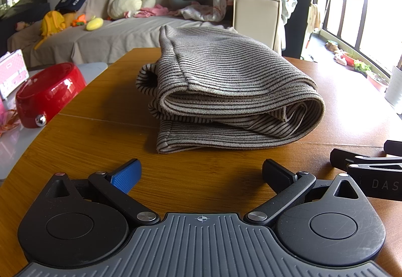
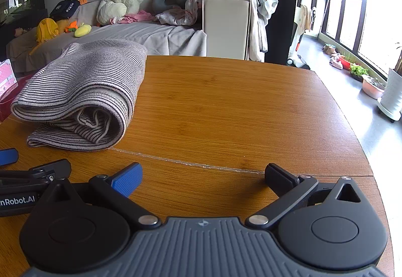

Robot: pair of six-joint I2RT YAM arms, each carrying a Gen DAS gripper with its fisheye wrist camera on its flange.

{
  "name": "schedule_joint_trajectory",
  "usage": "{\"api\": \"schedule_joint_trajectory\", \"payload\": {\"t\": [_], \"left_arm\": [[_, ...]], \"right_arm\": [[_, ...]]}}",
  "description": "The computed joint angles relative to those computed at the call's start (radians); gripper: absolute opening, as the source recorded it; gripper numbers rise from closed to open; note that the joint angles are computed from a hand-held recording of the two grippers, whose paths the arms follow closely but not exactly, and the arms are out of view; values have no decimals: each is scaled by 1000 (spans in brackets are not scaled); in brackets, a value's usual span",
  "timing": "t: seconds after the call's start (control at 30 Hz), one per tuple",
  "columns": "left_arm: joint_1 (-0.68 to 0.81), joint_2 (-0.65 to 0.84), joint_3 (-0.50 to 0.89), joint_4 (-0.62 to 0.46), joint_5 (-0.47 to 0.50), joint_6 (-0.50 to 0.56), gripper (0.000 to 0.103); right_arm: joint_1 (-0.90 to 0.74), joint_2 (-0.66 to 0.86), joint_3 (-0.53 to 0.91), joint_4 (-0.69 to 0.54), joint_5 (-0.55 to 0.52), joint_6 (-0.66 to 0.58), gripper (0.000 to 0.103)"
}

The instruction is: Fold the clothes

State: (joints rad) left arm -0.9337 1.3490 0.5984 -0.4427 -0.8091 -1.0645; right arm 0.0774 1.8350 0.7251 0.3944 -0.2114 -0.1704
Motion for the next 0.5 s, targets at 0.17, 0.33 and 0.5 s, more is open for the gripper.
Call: {"api": "schedule_joint_trajectory", "payload": {"t": [0.17, 0.33, 0.5], "left_arm": [[40, -36, -40, 85, 35, 109, 103], [40, -28, -36, 88, 34, 111, 103], [36, -27, -27, 72, 40, 97, 103]], "right_arm": [[-1, -1, 0, -1, 0, -1, 103], [0, -1, -1, 0, 0, 0, 103], [1, -7, -6, -1, -6, -4, 103]]}}
